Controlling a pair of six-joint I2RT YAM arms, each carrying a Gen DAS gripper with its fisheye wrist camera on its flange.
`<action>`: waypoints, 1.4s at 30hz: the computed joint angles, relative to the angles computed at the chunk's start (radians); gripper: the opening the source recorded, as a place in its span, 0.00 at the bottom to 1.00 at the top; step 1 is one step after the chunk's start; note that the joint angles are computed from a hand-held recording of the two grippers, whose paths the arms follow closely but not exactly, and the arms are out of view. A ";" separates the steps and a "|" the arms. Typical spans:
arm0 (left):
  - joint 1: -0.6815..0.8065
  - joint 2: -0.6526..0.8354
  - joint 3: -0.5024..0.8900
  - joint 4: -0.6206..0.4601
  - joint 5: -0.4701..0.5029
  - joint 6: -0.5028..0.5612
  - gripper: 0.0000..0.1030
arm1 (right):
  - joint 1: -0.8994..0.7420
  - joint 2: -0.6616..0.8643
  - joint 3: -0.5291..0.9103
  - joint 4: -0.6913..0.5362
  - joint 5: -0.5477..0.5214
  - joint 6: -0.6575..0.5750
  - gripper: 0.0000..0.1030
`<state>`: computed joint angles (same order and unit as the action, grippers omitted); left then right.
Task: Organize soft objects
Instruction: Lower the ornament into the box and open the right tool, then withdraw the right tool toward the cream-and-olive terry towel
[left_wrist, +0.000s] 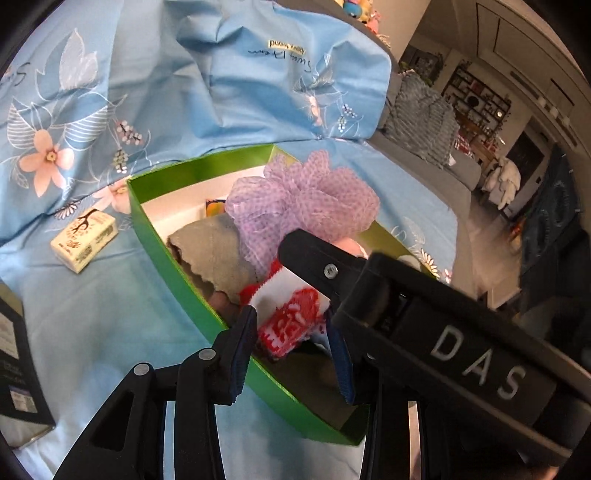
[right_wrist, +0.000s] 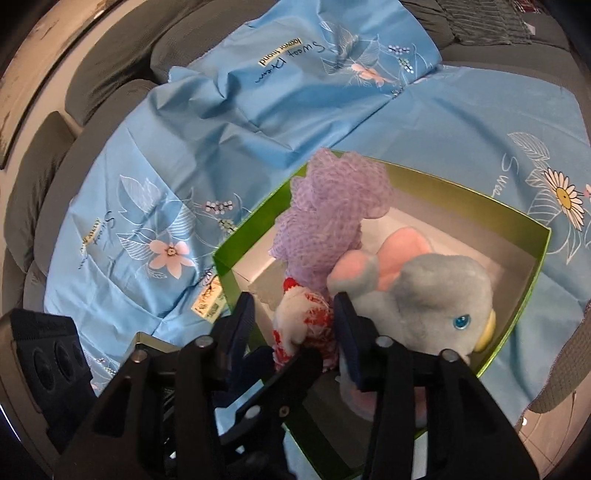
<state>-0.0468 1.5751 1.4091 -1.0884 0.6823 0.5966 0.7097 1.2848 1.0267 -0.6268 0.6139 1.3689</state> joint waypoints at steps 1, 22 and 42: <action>0.020 -0.010 0.004 -0.017 0.012 0.018 0.44 | 0.006 -0.011 -0.011 0.018 0.003 -0.003 0.55; 0.739 0.096 0.240 -0.104 0.077 0.154 0.73 | 0.261 0.250 0.391 -0.023 0.245 -0.193 0.95; 0.979 0.520 0.513 -0.030 -0.084 -0.080 0.73 | 0.308 1.064 1.341 -0.225 -0.282 -0.422 0.93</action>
<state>0.9326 2.0954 1.9216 -1.1189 0.5983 0.5163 1.0176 2.3485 2.3681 -0.8516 0.3323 0.9469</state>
